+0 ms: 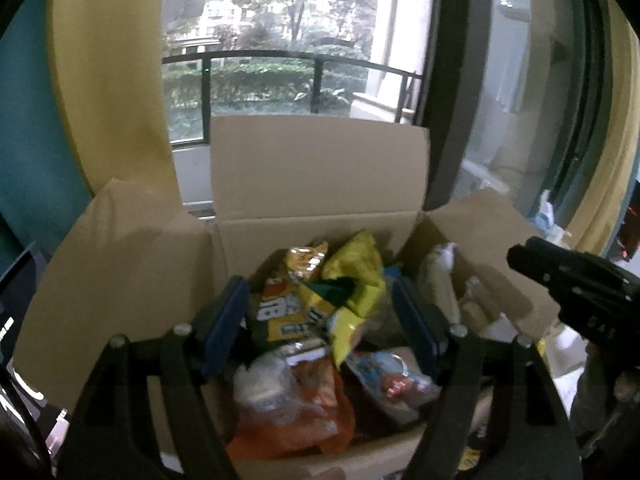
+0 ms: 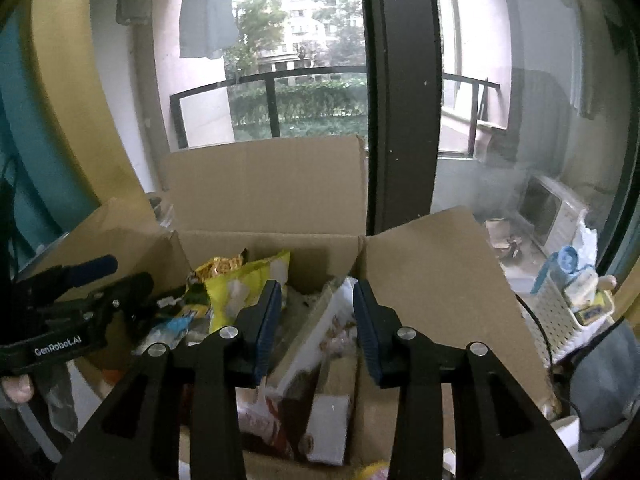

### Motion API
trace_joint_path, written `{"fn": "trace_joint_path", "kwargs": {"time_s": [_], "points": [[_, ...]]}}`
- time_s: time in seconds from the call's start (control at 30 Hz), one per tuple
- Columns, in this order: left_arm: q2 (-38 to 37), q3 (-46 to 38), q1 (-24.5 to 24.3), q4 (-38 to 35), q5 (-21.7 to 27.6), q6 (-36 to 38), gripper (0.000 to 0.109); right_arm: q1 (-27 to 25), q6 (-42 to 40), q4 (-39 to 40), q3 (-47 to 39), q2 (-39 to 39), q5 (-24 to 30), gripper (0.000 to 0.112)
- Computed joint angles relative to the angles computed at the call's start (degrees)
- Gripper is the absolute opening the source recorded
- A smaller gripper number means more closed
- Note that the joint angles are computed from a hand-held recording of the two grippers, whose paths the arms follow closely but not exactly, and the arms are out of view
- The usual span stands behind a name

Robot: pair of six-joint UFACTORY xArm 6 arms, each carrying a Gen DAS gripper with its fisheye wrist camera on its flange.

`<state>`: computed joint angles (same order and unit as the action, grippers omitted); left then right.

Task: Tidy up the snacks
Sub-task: 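Open both tools to drop the bags into the box, then withdraw both open tools from the box and lower toward the remaining bags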

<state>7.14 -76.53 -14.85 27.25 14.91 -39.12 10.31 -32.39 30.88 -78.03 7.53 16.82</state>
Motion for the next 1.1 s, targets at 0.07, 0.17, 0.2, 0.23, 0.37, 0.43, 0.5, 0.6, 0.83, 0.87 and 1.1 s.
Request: {"fn": "trace_joint_path", "kwargs": {"time_s": [0.07, 0.17, 0.2, 0.23, 0.37, 0.43, 0.5, 0.6, 0.83, 0.87, 1.1], "points": [[-1.29, 1.13, -0.57, 0.91, 0.06, -0.52, 0.075, -0.08, -0.41, 0.51, 1.72, -1.61, -0.09, 0.04], [-3.67, 2.92, -1.62, 2.6, 0.94, -1.21, 0.075, -0.41, -1.96, 2.35, 3.75, -3.78, 0.04, 0.04], [-4.69, 3.64, -1.99, 3.44, 1.26, -1.71, 0.075, -0.38, -2.69, 3.15, 4.66, -4.62, -0.08, 0.04], [-5.64, 4.31, -2.34, 4.21, 1.42, -2.21, 0.075, -0.43, -3.33, 3.69, 5.56, -5.48, -0.19, 0.04], [-8.68, 6.35, -3.84, 7.28, 2.22, -4.05, 0.075, -0.94, -5.68, 5.85, 9.15, -9.2, 0.21, 0.04], [-10.43, 7.7, -4.72, 9.14, 2.72, -5.55, 0.075, -1.15, -6.56, 6.52, 10.77, -10.86, 0.27, 0.04], [-12.34, 9.31, -5.58, 10.7, 3.09, -7.06, 0.075, -1.6, -7.62, 7.59, 12.58, -12.95, 0.79, 0.04], [-14.29, 10.99, -6.68, 11.95, 3.61, -8.61, 0.075, -2.32, -9.54, 9.81, 14.97, -15.81, 1.97, 0.04], [-18.9, 15.54, -9.86, 14.93, 4.13, -12.4, 0.076, -3.76, -14.47, 14.05, 20.91, -22.52, 3.05, 0.04], [-19.49, 16.2, -10.21, 15.13, 4.1, -12.88, 0.076, -3.95, -15.07, 14.54, 21.65, -23.31, 3.2, 0.04], [-23.53, 20.92, -12.78, 16.14, 5.01, -15.99, 0.076, -5.66, -17.64, 16.96, 26.36, -27.71, 5.17, 0.04]]}}
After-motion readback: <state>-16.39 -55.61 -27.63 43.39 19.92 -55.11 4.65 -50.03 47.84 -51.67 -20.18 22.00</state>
